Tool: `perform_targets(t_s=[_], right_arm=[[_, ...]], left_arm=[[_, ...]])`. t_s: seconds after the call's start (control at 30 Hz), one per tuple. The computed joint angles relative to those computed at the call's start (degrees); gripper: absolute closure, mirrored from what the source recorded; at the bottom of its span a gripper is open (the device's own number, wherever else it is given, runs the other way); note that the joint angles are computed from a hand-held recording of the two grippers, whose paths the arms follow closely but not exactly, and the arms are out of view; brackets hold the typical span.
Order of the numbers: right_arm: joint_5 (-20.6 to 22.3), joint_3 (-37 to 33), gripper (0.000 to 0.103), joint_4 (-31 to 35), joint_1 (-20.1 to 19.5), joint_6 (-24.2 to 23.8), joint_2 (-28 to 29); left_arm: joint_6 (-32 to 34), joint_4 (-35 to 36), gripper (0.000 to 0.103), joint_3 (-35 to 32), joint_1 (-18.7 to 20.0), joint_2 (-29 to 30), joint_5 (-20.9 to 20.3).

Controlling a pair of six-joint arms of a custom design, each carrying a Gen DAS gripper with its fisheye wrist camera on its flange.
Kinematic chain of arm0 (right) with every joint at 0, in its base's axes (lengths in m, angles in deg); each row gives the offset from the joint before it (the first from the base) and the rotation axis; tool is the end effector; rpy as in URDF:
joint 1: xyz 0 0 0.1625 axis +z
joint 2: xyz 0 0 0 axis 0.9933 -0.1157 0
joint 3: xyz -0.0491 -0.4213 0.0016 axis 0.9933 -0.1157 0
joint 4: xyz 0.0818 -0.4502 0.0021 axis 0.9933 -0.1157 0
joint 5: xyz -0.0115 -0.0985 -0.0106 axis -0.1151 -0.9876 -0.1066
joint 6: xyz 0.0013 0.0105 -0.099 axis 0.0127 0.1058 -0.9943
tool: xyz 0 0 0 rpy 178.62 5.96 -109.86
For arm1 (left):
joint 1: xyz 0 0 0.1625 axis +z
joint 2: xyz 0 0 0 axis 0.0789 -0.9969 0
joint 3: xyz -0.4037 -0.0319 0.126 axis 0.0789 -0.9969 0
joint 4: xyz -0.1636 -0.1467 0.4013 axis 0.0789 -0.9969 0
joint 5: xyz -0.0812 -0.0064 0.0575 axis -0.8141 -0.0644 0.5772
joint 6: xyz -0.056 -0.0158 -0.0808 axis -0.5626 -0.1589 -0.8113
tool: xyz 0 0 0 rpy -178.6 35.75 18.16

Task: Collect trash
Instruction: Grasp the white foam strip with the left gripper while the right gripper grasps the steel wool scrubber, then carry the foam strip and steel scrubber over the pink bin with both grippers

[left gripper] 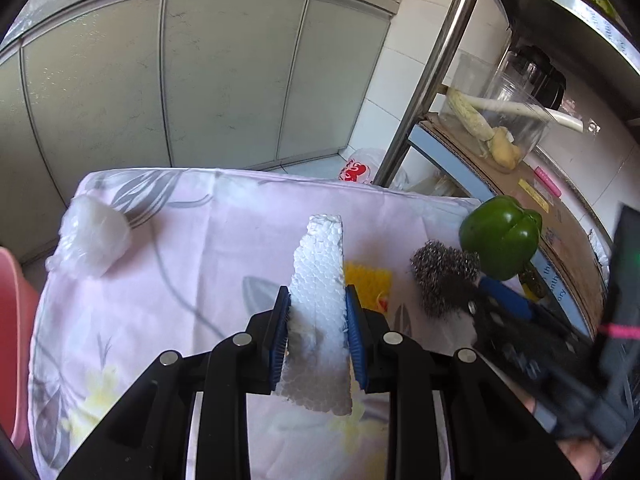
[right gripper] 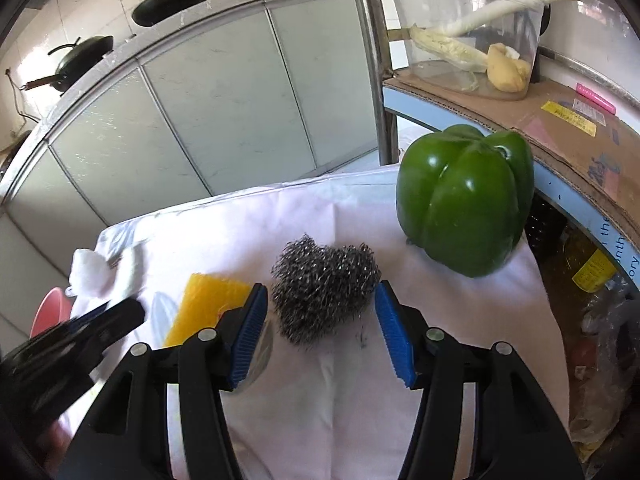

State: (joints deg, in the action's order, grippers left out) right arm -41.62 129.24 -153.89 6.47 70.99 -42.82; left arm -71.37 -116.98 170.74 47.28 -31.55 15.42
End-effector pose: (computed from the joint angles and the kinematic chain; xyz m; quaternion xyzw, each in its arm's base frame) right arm 0.0658 -0.4528 0.0671 -0.1410 -0.8120 0.4601 0.3301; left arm -0.1920 -0.5197 -0.0037 0.3590 0.9071 -0.1576 0.1530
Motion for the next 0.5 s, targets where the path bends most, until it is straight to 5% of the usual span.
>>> perform_targets(t_s=[0.27, 0.37, 0.5], right_arm=[[1.1, -0.8, 0.048, -2.5, -1.4, -2.0, 1.5], [2.3, -0.2, 0.07, -3.1, -1.7, -2.2, 1.5], [2.0, 0.2, 0.077, -3.0, -0.7, -2.9, 1.4]], left_arm=[[2.3, -2.3, 0.077, 4.8, -0.1, -4.2, 0.9], [2.2, -3.3, 0.077, 5.9, -0.4, -4.9, 1.5], [2.8, -5.3, 0.077, 7.5, -1.1, -6.1, 3.2]])
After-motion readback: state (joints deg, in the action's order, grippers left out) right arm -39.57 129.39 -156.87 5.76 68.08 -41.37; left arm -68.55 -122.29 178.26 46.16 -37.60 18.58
